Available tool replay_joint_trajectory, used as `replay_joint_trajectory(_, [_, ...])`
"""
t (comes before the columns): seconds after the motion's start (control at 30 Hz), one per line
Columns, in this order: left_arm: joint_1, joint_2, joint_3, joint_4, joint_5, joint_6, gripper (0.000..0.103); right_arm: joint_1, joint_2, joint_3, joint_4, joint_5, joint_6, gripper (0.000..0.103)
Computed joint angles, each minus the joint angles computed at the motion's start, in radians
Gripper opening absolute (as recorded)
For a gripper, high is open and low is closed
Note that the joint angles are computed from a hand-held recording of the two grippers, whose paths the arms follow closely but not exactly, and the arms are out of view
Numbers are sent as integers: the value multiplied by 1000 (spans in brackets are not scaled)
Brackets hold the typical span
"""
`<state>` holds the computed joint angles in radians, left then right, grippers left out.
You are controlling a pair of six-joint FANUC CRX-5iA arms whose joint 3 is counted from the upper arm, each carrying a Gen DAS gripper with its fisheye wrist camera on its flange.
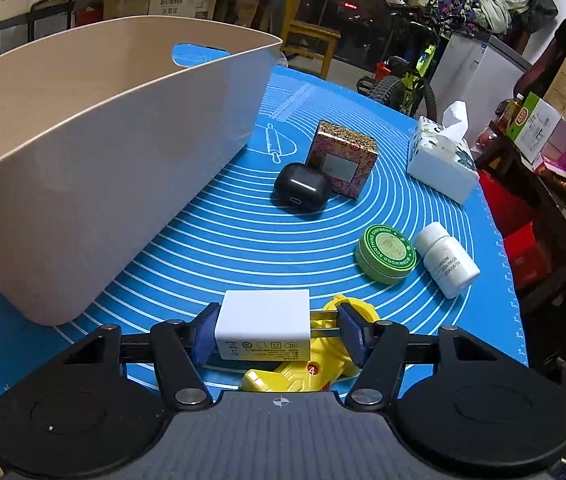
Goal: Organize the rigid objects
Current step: 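Carry the white charger into the basket with the right tool and release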
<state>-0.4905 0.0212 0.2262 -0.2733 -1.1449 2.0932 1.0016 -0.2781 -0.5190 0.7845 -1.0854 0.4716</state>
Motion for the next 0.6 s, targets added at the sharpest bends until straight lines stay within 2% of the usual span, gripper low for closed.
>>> replay_joint_trajectory(0.3, [-1, 0, 1, 1, -1, -1, 9, -8, -21, 4, 67, 23, -29, 65])
replay_joint_trajectory(0.6, [-2, 2, 3, 3, -2, 0, 9, -47, -17, 67, 173, 74, -46, 65])
